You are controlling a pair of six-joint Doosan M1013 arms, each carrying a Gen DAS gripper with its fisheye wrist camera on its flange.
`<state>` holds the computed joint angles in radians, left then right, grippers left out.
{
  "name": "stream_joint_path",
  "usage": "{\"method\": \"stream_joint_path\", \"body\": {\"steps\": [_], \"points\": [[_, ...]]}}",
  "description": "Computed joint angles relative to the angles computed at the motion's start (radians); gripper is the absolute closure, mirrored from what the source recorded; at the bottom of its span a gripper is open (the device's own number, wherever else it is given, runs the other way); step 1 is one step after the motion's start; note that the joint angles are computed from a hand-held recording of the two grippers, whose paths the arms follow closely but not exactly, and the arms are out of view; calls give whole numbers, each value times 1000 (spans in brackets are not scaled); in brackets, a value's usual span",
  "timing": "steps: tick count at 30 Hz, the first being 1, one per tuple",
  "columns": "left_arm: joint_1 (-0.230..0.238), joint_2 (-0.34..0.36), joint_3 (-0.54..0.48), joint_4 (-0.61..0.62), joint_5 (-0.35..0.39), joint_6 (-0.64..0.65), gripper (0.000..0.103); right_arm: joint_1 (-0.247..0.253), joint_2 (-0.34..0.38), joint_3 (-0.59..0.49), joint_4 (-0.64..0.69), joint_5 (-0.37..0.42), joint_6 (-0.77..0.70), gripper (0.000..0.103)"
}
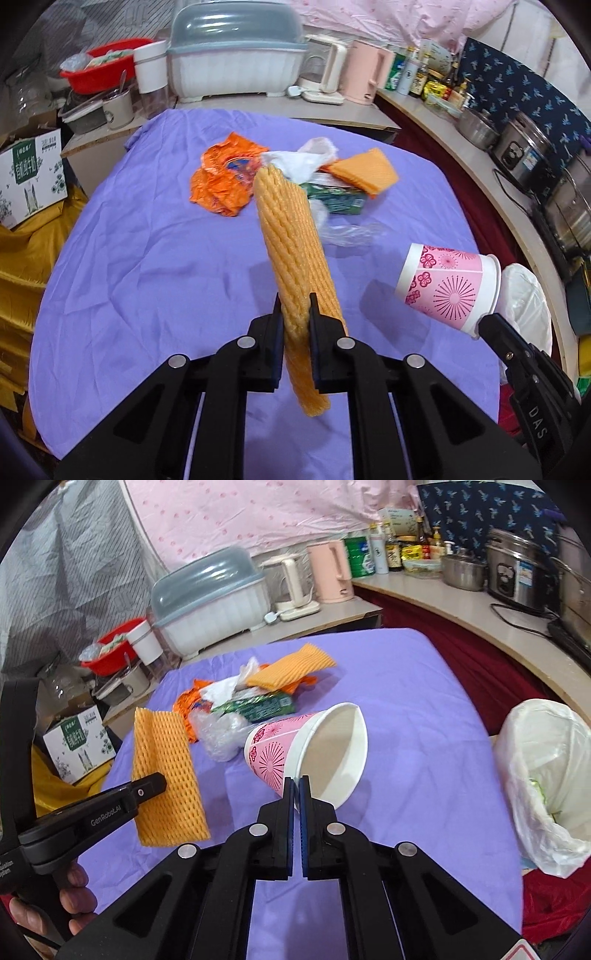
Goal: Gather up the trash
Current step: 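Grasp the orange foam net with the left gripper while the right gripper grasps the pink paper cup, then carry the foam net and pink cup with both grippers over the white bin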
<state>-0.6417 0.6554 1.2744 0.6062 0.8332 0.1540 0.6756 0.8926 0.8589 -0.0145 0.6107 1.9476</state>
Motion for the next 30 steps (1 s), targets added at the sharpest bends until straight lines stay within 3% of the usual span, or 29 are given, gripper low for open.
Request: {"method": "stream_joint_path", "body": {"steps": [16,30], "points": [[-104,103,-243,6,75,206,92,-80,-192,319,-274,-203,378,100],[-161,293,-599,-84,173,486,92,-165,-287,497,-550,-260,737,100]]}}
